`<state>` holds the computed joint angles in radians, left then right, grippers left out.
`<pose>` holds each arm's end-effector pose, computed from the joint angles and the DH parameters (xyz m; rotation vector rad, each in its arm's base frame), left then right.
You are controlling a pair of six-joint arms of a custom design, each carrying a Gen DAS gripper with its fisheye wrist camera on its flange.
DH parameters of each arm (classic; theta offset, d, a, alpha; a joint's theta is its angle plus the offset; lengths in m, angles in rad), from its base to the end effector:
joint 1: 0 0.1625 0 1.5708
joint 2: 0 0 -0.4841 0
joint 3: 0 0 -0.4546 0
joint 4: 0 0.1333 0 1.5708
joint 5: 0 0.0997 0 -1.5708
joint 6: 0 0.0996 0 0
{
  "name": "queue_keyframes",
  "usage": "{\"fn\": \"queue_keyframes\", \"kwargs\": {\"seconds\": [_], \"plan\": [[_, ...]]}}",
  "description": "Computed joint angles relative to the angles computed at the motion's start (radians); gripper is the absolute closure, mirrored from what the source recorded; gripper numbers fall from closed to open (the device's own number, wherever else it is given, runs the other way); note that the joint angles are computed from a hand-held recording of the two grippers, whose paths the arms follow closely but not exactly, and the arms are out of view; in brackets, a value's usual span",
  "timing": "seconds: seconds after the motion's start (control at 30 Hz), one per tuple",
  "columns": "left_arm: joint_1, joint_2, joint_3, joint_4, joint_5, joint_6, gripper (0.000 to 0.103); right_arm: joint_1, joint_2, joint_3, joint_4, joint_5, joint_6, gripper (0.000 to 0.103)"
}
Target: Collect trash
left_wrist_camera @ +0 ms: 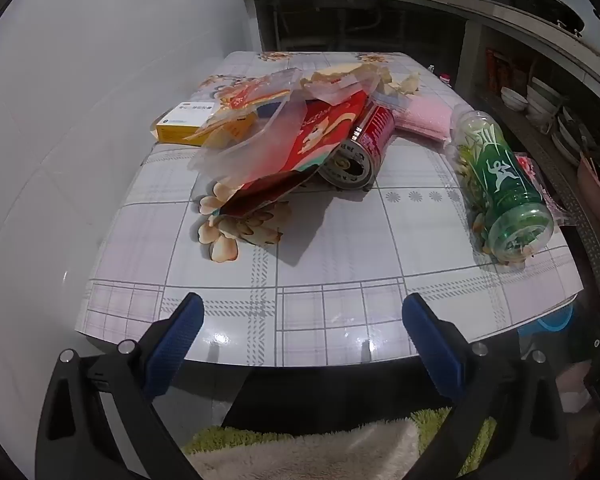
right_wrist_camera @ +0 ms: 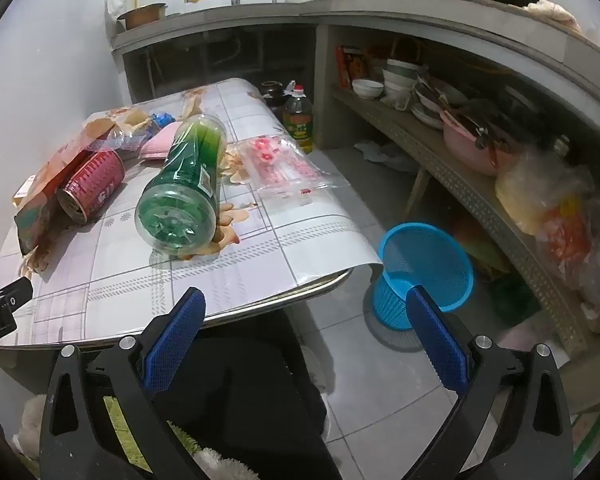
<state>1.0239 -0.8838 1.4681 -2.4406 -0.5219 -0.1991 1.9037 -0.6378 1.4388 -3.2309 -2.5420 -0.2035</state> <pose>-0.2263 -0.7940 0.2665 0.1960 2.1493 -0.7413 0.3139 -0.7517 0.1631 0.0649 -2.0920 0.9994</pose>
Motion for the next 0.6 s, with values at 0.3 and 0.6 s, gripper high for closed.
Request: {"fn": "queue_keyframes", "kwargs": {"seconds": [0.3,0.6], "plan": [[-0.005,0.0,0.004,-0.006,0.008,-0.003,0.006,0.002,0.001,-0.004,0.02,-0.016,0.007,0.007],[0.002,-0.003,0.003,0.011,-0.004,-0.01,0.006,0.001,0.0,-0.002,0.014,-0.003,0.008,0.007]]}}
